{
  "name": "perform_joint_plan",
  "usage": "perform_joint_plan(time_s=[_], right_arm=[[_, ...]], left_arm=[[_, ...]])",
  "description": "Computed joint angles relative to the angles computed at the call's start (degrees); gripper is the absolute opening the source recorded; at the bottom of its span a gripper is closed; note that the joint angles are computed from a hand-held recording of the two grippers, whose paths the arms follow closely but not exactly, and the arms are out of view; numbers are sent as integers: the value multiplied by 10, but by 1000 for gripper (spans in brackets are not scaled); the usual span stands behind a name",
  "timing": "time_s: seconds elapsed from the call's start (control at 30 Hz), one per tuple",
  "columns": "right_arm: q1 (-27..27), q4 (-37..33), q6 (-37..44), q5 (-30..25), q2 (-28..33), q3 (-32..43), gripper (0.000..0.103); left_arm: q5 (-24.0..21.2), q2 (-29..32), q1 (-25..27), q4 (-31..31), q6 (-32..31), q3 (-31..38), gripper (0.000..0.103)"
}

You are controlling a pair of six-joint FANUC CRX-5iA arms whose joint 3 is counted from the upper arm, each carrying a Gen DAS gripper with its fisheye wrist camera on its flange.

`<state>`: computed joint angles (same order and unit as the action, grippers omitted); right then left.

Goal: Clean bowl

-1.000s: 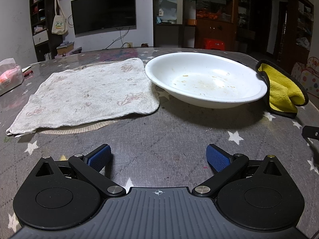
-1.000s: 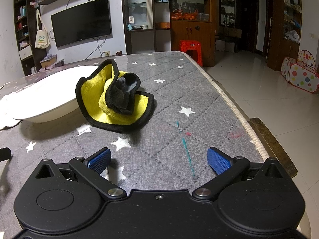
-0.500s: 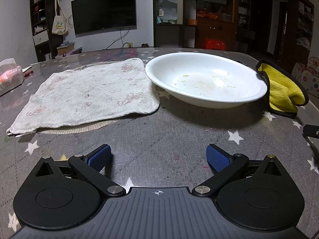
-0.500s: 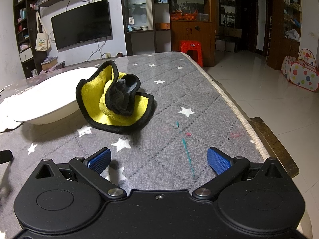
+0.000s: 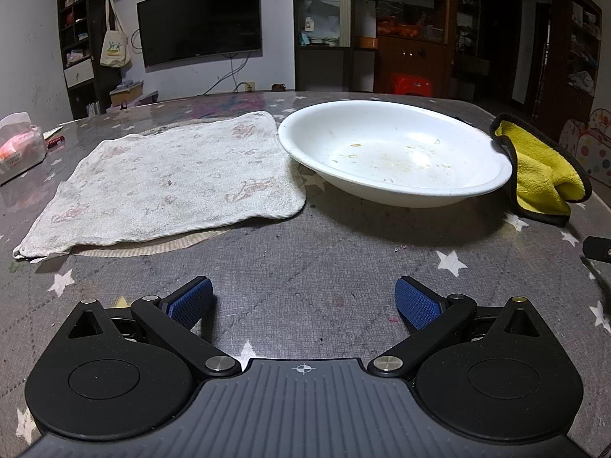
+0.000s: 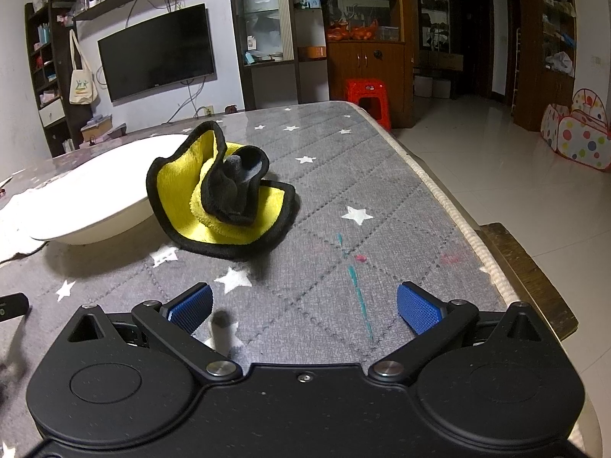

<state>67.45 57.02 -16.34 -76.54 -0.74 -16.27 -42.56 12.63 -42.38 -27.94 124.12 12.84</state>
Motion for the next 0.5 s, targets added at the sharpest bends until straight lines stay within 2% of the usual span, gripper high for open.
perform_joint_plan(time_s=[0.5], right_arm=[[3,-3,4,-6,0,2,103]], left_arm=[[0,0,0,-1,0,-1,103]])
